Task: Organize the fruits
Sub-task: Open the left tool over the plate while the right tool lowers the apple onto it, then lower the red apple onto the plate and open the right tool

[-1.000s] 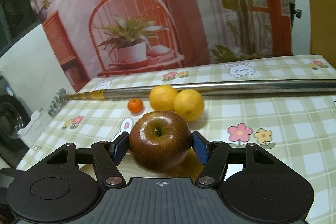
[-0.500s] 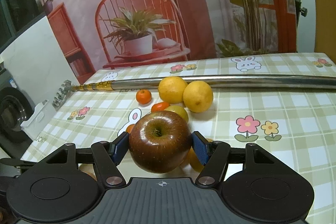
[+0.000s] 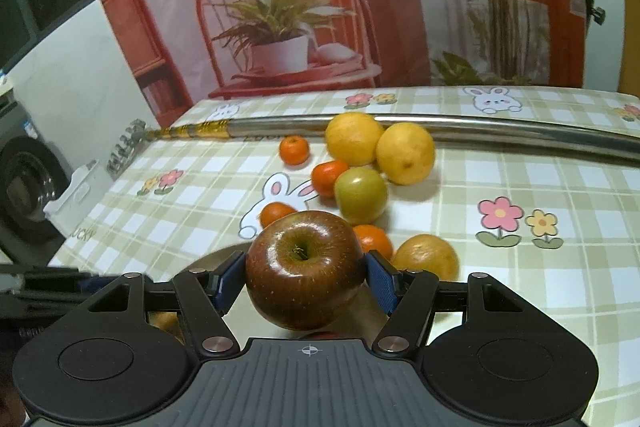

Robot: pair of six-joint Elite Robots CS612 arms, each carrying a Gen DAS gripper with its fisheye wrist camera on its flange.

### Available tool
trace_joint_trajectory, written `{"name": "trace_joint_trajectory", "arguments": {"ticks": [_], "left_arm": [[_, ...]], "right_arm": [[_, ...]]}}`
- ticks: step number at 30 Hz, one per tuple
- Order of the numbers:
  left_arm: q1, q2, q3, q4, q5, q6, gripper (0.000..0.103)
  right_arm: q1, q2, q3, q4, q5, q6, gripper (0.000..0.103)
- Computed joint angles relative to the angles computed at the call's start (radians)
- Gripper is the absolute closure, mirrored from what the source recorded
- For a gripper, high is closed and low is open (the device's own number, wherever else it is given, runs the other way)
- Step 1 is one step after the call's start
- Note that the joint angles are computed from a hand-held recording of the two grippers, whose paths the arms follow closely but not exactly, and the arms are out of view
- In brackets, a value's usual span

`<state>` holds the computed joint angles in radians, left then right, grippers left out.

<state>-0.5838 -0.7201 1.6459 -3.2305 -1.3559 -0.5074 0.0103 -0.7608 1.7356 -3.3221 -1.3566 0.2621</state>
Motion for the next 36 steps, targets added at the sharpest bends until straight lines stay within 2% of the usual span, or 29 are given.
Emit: {"name": "trace_joint_trajectory", "arguments": {"ticks": [13,19,24,32,36], "left_arm": [[0.0,-0.001,0.008,-0.016,0.034,-0.041,0.074],[0.0,-0.003,0.012,-0.019,0.039,-0.049,0.074],[-0.001,-0.003,0.012,-0.017,0.039,-0.048,0.074],[-0.001,-0.003,0.011,-0.016,0.04,-0.049,0.074],[-0.002,-0.004,0.013,-0.017,0.039,-0.048,0.074]], "right_arm": [[0.023,0.004,-0.029,0.097,-0.04,-0.092,0.042],[0.029,0.008,-0.036,0.105,-0.053,-0.115,0.042],[0.045,0.006,-0.038,0.109,-0.141,-0.177,0.042],[0.04,0.004,-0.034,0.108,-0.13,-0.163,0.042],[0.041,0.001,-0.031,0.107,-0.138,-0.163,0.038]]}}
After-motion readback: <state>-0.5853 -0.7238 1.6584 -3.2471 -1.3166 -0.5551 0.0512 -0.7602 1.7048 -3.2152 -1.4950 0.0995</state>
